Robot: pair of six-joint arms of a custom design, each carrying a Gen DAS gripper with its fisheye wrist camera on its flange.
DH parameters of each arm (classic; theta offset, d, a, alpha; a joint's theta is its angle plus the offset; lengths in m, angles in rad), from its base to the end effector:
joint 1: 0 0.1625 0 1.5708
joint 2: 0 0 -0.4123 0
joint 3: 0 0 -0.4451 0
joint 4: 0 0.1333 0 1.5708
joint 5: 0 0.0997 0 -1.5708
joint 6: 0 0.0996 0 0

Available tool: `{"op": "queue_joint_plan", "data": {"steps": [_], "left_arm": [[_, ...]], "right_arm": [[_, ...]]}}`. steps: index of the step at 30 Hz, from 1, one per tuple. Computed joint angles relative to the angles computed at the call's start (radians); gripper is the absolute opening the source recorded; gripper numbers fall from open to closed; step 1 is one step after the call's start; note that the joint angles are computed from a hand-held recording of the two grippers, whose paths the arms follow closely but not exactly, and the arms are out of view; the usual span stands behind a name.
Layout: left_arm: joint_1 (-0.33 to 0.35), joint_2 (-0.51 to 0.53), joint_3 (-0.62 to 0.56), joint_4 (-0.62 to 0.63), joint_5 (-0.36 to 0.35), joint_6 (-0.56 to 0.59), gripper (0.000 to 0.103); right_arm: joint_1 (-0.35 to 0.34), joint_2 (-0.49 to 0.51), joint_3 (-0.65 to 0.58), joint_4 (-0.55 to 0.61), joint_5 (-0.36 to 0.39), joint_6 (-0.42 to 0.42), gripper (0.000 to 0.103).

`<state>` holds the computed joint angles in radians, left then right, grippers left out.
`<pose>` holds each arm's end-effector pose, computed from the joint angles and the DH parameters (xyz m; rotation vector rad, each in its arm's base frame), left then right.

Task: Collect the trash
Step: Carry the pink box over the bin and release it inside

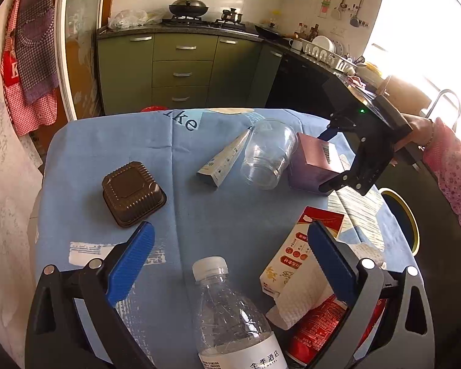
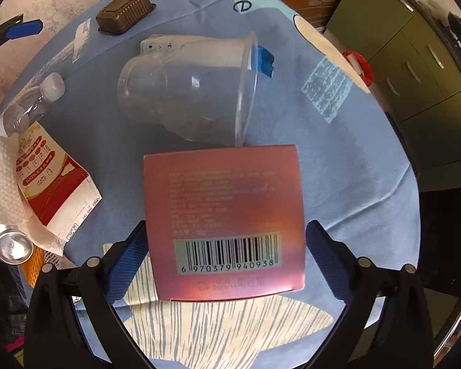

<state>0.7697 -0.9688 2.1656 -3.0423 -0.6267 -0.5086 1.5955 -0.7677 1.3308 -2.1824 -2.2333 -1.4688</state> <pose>-0.2158 -0.5071 0.0588 0.1793 2.3611 -0.9934 0.0912 -0.7744 0.1376 1.7244 -1.8946 -0.5357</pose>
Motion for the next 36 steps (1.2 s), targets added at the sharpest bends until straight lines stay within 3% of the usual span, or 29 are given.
{"op": "queue_joint_plan", "data": {"steps": [3, 5, 10, 17, 20, 25, 30, 36], "left_arm": [[0.001, 0.000, 0.000, 0.000, -0.002, -0.002, 0.098], [0.002, 0.001, -0.001, 0.003, -0.004, -0.004, 0.098], [0.000, 0.003, -0.002, 0.013, -0.002, -0.013, 0.098], [-0.016, 0.014, -0.002, -0.011, -0.017, 0.018, 0.098], [-0.027, 0.022, -0.004, -0.029, -0.032, 0.044, 0.098], [-0.042, 0.049, -0.020, -0.035, -0.065, 0.075, 0.098], [-0.053, 0.072, -0.036, -0.048, -0.103, 0.113, 0.098], [-0.056, 0.074, -0.030, -0.091, -0.127, 0.148, 0.098]], "right_arm": [[-0.005, 0.008, -0.015, 0.018, 0.019, 0.027, 0.074], [-0.009, 0.012, -0.029, 0.034, 0.041, 0.071, 0.074], [-0.028, -0.035, 0.021, -0.027, 0.068, 0.080, 0.074], [-0.090, -0.245, 0.203, -0.158, 0.181, 0.137, 0.074], [-0.130, -0.355, 0.276, -0.200, 0.204, 0.207, 0.074], [-0.225, -0.497, 0.376, -0.306, 0.171, 0.366, 0.074], [-0.343, -0.540, 0.367, -0.322, 0.131, 0.543, 0.074], [-0.378, -0.514, 0.314, -0.301, 0.162, 0.646, 0.076]]}}
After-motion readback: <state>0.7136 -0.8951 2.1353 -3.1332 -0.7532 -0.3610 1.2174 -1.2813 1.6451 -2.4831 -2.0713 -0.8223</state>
